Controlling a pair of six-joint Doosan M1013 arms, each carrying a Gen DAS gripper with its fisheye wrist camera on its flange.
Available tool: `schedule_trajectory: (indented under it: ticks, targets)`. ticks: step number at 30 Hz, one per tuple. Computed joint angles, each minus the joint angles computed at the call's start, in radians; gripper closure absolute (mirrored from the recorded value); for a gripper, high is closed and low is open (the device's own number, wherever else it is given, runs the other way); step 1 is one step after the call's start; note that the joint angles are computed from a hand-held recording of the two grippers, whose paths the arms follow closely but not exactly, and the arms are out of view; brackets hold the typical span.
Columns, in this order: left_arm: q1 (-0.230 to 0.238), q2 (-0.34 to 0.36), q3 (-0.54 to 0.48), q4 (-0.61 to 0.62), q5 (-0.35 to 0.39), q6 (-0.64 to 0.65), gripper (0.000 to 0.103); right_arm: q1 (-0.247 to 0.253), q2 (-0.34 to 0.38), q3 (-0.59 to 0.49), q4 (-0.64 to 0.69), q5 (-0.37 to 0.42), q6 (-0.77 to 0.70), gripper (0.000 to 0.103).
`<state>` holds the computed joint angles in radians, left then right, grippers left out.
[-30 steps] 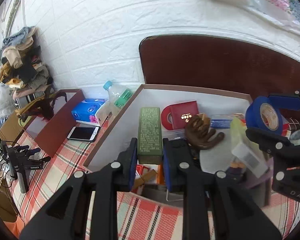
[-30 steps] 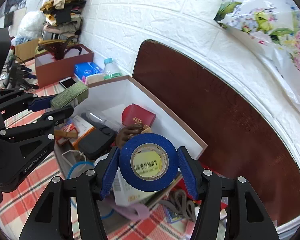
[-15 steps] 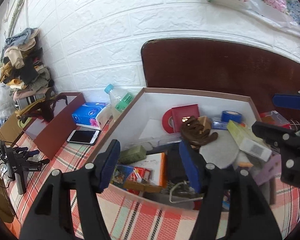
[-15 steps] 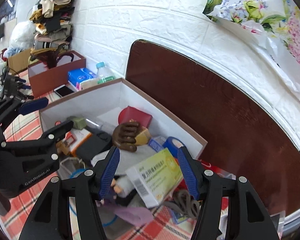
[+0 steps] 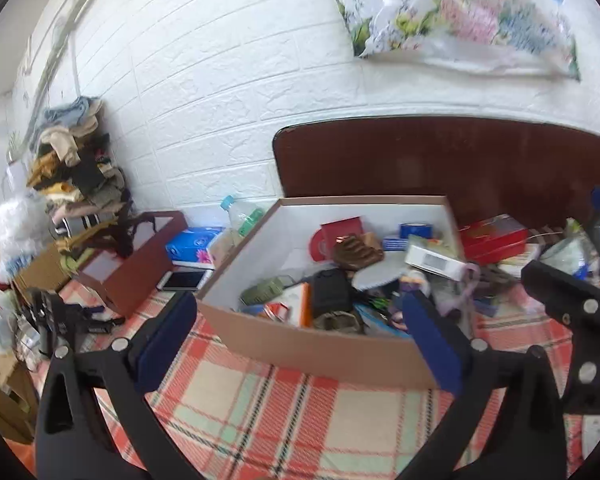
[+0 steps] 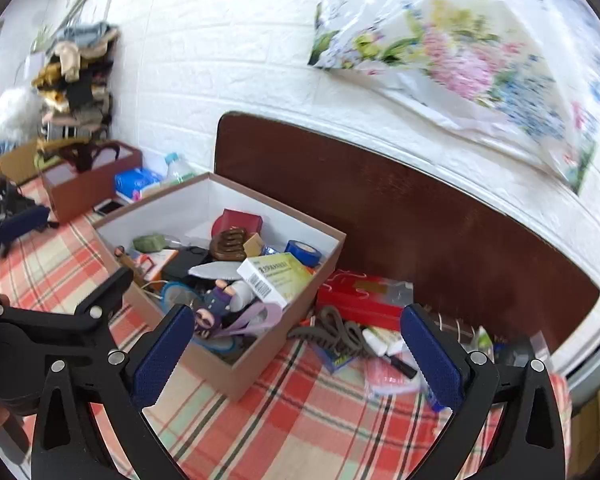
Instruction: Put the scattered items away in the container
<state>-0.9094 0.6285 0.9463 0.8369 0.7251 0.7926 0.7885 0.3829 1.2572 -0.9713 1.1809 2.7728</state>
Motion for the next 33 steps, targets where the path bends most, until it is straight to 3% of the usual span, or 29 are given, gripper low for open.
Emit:
schedule_trajectory:
  ticks: [5, 9, 14, 21, 33]
  targets:
    - [-0.02, -0.085, 0.141, -0.002, -0.045, -0.054, 0.0, 0.078, -0.023, 0.05, -0.094, 0.072, 0.106, 0.0]
    - [-0.027, -0.139, 0.222, -0.073, -0.073, -0.041, 0.0, 0.125, -0.033, 0.064, -0.128, 0.109, 0.142, 0.0]
    - [-0.06, -0.186, 0.305, 0.03, -0.078, -0.107, 0.0, 0.169, -0.035, 0.067, -0.138, 0.134, 0.162, 0.0]
    - [-0.07, -0.21, 0.333, 0.049, -0.08, -0.132, 0.0, 0.18, -0.037, 0.07, -0.114, 0.121, 0.214, 0.0]
    - [-0.043, -0.192, 0.315, 0.001, -0.098, -0.132, 0.0, 0.172, -0.026, 0.066, -0.142, 0.136, 0.27, 0.0]
